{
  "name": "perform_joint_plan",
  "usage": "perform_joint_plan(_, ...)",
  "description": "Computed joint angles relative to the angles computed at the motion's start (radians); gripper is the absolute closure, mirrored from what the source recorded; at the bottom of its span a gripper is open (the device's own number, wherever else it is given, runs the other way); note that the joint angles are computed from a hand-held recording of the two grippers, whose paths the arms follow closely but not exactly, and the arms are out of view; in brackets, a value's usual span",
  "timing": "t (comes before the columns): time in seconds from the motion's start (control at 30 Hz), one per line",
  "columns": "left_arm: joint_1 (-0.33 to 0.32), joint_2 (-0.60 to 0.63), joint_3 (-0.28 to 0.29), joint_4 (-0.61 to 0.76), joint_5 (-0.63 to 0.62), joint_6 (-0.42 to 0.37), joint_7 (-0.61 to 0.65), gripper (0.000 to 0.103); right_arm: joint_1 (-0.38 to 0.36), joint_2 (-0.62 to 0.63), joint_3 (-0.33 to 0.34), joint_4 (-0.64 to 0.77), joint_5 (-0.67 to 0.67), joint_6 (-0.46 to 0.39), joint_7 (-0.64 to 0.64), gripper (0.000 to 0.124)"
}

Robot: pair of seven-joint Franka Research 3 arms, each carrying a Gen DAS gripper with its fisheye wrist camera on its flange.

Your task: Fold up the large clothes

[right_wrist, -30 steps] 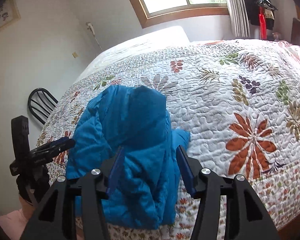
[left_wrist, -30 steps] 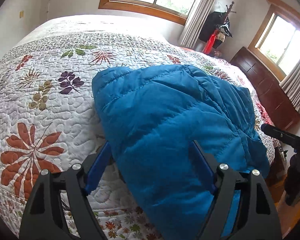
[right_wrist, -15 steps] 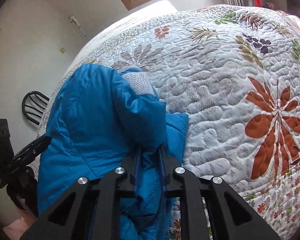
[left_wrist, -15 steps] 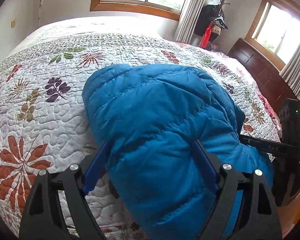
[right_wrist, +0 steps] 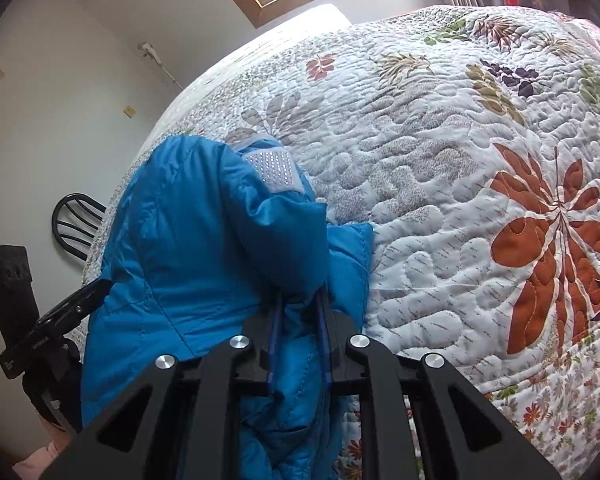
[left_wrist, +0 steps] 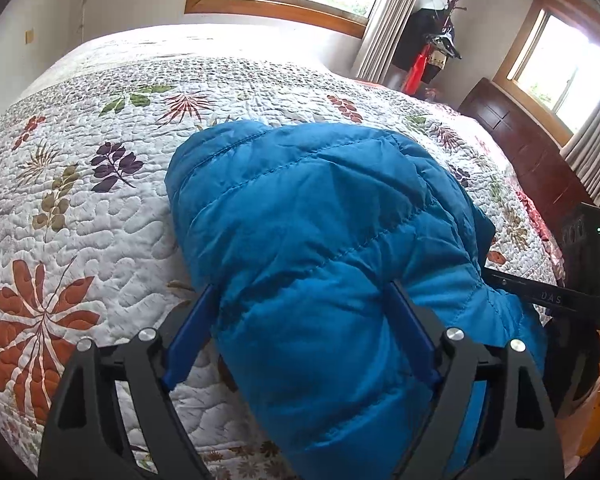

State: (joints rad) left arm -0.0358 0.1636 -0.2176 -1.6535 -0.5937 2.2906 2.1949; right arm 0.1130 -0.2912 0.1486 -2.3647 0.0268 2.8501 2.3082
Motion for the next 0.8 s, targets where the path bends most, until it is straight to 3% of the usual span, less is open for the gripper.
perform_joint_plan(0.03, 0.005, -0.016, 0.003, -0.012, -0.006, -0.003, 0.002, 0.028, -0.062, -0.029, 0.061, 0.001, -0.094, -0.046, 0.087, 0.086)
perform_joint_plan(0.1, 0.016, -0.068, 0.011, -0.063, -0.047, 0.009, 0.037, 0.029, -0.140, -0.098, 0.150, -0.011, -0.250, -0.114, 0.235, 0.078)
perform_joint_plan(0.23, 0.011, -0.197, 0.053, -0.187, -0.165, -0.010, 0.165, 0.029, -0.139, -0.216, 0.196, -0.072, -0.328, -0.124, 0.340, 0.094)
perform_joint_plan(0.37, -0.031, -0.300, 0.104, -0.286, -0.253, -0.051, 0.250, 0.029, -0.121, -0.265, 0.249, -0.075, -0.372, -0.112, 0.347, 0.099)
perform_joint_plan(0.43, -0.055, -0.323, 0.118, -0.312, -0.261, -0.064, 0.266, 0.030, -0.096, -0.246, 0.248, -0.057, -0.377, -0.102, 0.305, 0.103)
perform_joint_plan(0.53, -0.082, -0.315, 0.116, -0.325, -0.216, -0.049, 0.264, 0.032, -0.105, -0.196, 0.276, -0.007, -0.409, -0.179, 0.300, 0.104)
perform_joint_plan(0.6, -0.092, -0.299, 0.115, -0.328, -0.189, -0.049, 0.249, 0.033, -0.060, -0.156, 0.231, -0.004, -0.380, -0.196, 0.281, 0.105)
perform_joint_plan(0.7, -0.106, -0.305, 0.114, -0.356, -0.183, 0.003, 0.277, 0.033, -0.009, -0.126, 0.168, -0.042, -0.333, -0.141, 0.262, 0.108)
perform_joint_plan(0.8, -0.118, -0.306, 0.113, -0.375, -0.173, 0.034, 0.300, 0.032, -0.006, -0.121, 0.157, -0.067, -0.328, -0.098, 0.264, 0.108)
